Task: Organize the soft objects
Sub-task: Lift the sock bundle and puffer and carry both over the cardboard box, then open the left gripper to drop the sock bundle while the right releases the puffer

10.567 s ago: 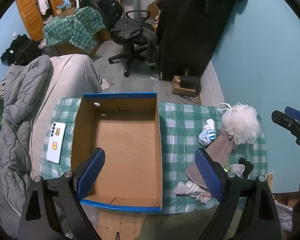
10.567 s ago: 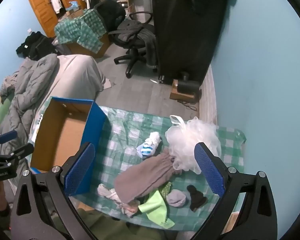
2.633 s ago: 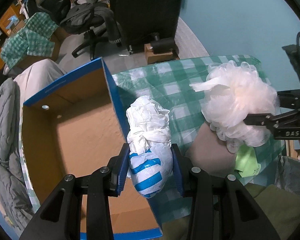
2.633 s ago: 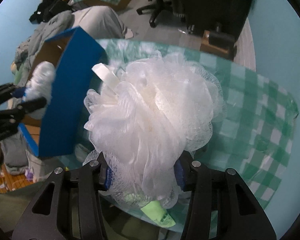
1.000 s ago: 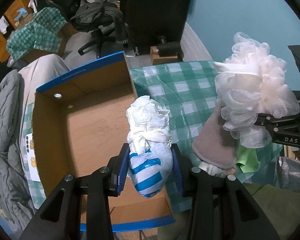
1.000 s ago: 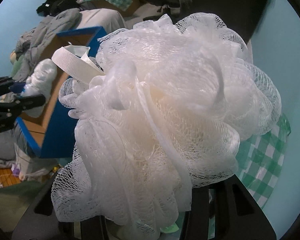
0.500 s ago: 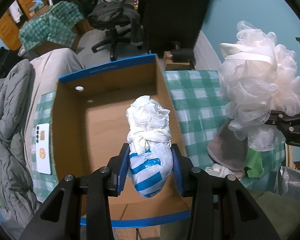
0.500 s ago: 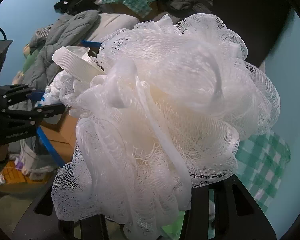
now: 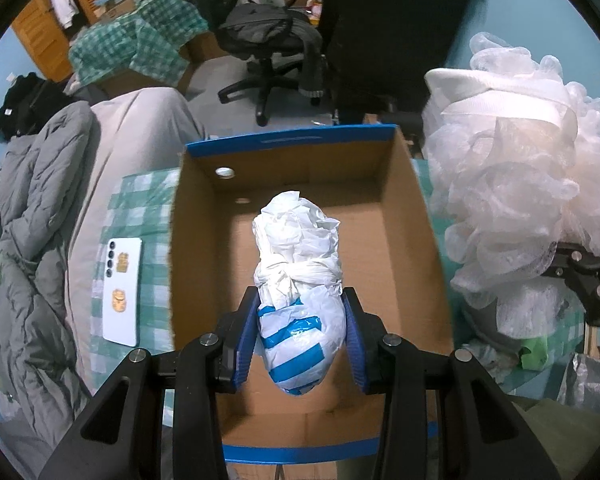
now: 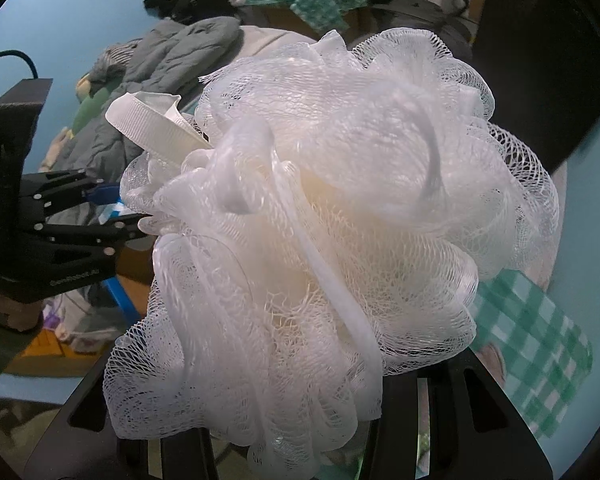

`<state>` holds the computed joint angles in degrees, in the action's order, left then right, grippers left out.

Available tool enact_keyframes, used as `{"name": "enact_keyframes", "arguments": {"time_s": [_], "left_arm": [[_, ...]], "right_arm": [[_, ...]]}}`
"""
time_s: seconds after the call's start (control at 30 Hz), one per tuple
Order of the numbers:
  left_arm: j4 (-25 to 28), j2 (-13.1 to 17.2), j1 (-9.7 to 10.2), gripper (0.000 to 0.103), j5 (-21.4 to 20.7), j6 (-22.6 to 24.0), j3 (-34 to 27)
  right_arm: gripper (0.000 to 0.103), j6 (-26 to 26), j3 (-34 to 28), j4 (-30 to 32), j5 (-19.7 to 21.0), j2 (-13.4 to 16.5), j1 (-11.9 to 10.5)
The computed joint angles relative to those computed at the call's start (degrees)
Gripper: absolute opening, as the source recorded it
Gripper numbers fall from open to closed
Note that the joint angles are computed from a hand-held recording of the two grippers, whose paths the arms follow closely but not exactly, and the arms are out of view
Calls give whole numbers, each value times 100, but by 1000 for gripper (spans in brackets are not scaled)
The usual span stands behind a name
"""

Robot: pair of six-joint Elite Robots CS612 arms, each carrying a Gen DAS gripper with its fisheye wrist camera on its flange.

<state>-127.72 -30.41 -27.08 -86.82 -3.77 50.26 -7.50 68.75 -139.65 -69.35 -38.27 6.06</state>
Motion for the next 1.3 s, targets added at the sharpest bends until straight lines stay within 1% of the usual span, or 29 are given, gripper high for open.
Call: {"name": "enact_keyframes", "arguments": {"time_s": [0.23, 0.27, 0.33, 0.43, 0.53, 0.57, 0.7, 0.8, 0.87, 0.9, 0.97, 1.03, 1.1, 1.2, 1.3], "left_arm": [[66, 129, 122, 40, 30, -92, -175], [96, 166, 143, 40, 28, -105, -228], [171, 228, 164, 40, 24, -117, -327], [256, 327, 203, 40, 14, -128, -468], [341, 420, 244, 40, -54, -143, -603], [386, 452, 251, 41, -65, -143, -653], [625, 584, 256, 41, -19, -127, -872], [713, 625, 262, 47, -24, -143, -951], [787, 632, 267, 59, -24, -137, -974], [796, 619, 264, 60, -6, -122, -957], [771, 576, 261, 61, 14, -74, -890], [730, 527, 252, 65, 85, -41, -816], [622, 455, 245, 67, 140, -33, -699], [545, 368, 252, 68, 105, -97, -577], [474, 288, 257, 68, 80, -207, -474]], "right_arm": [[41, -86, -557, 370, 89, 298, 123], [41, -115, -560, 402, 97, 295, 120], [41, -166, -694, 520, 76, 367, 145], [41, -178, -1083, 767, -14, 573, 238], [42, -205, -1341, 998, -63, 708, 284], [42, -208, -1331, 1034, -72, 696, 284], [46, -135, -1660, 1356, -75, 874, 320], [57, -79, -1778, 1540, -119, 927, 334], [67, -59, -1787, 1565, -166, 929, 336], [69, -33, -1754, 1515, -224, 910, 342], [70, 18, -1723, 1446, -447, 883, 367], [70, 62, -1693, 1420, -538, 857, 368], [71, 97, -1684, 1395, -431, 848, 352], [71, 110, -1544, 1241, -402, 754, 326], [73, 180, -1622, 1228, -391, 776, 334]]}}
